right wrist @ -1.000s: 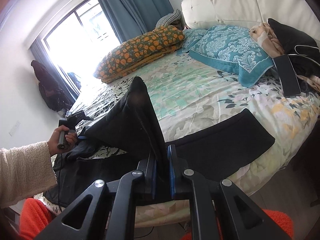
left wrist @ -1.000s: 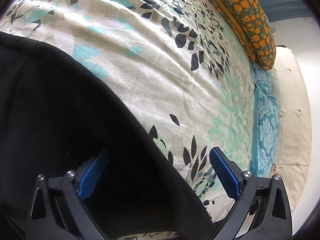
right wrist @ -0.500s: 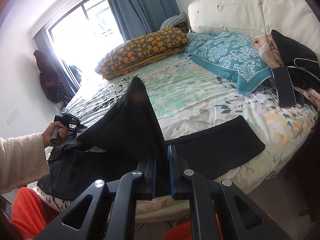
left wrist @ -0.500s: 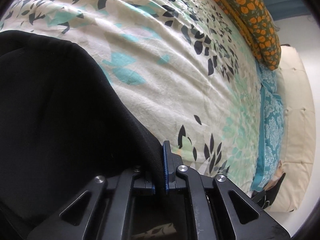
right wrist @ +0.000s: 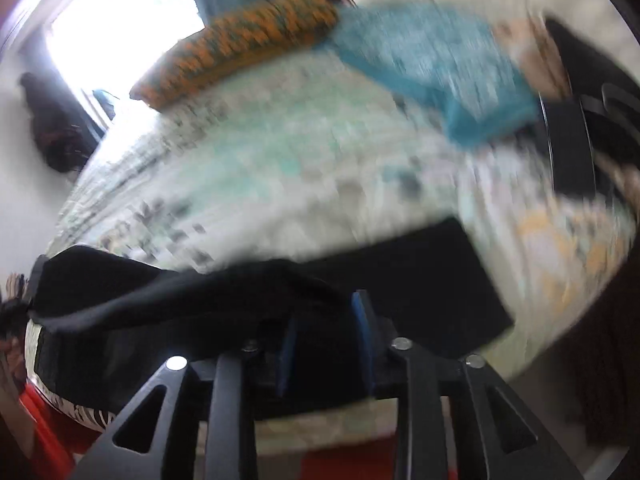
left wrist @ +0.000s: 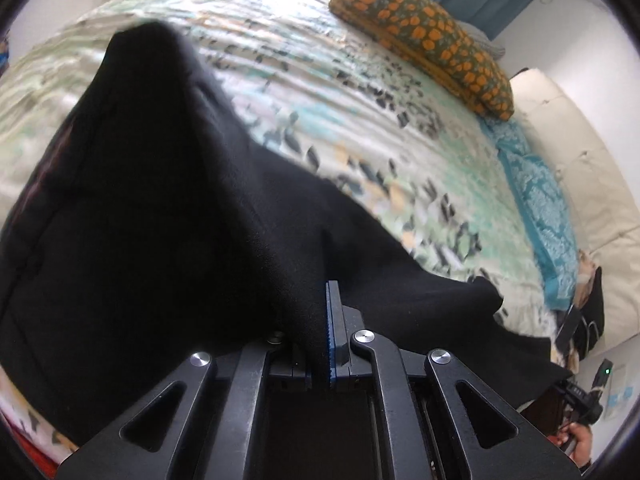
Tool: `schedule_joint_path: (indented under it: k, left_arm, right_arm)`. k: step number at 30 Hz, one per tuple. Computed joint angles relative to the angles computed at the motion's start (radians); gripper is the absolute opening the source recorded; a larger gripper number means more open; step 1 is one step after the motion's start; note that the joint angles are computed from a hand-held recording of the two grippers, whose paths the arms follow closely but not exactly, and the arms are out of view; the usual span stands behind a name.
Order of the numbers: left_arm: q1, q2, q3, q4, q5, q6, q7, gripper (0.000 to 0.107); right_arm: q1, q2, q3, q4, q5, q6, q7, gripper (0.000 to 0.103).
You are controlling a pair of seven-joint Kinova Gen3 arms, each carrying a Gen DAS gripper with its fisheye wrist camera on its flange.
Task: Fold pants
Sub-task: 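Grasp the trouser waistband with the left gripper while the right gripper holds the leg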
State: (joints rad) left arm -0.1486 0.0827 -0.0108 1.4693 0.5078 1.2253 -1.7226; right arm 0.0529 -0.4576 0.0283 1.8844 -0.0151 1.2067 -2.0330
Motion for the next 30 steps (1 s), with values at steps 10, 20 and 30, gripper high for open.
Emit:
schedule_joint_path:
  k: [10, 20, 30]
  left_arm:
    - [-0.021, -0.028, -0.024, 0.067, 0.075, -0.017, -0.06, 0.003]
    - [-0.017, -0.038, -0.022, 0.086, 0.084, -0.027, -0.062, 0.003]
    - [-0.008, -0.056, -0.024, 0.094, 0.05, -0.027, -0.065, 0.003]
  right_arm:
    - [0.054, -0.132, 0.185, 0.161, -0.284, -0.066, -0.109, 0.068]
    - [0.078, -0.083, 0.084, 0.182, -0.255, -0.04, -0.283, 0.025]
    - [0.043, -0.081, -0.027, 0.052, -0.128, 0.088, -0.377, 0.015]
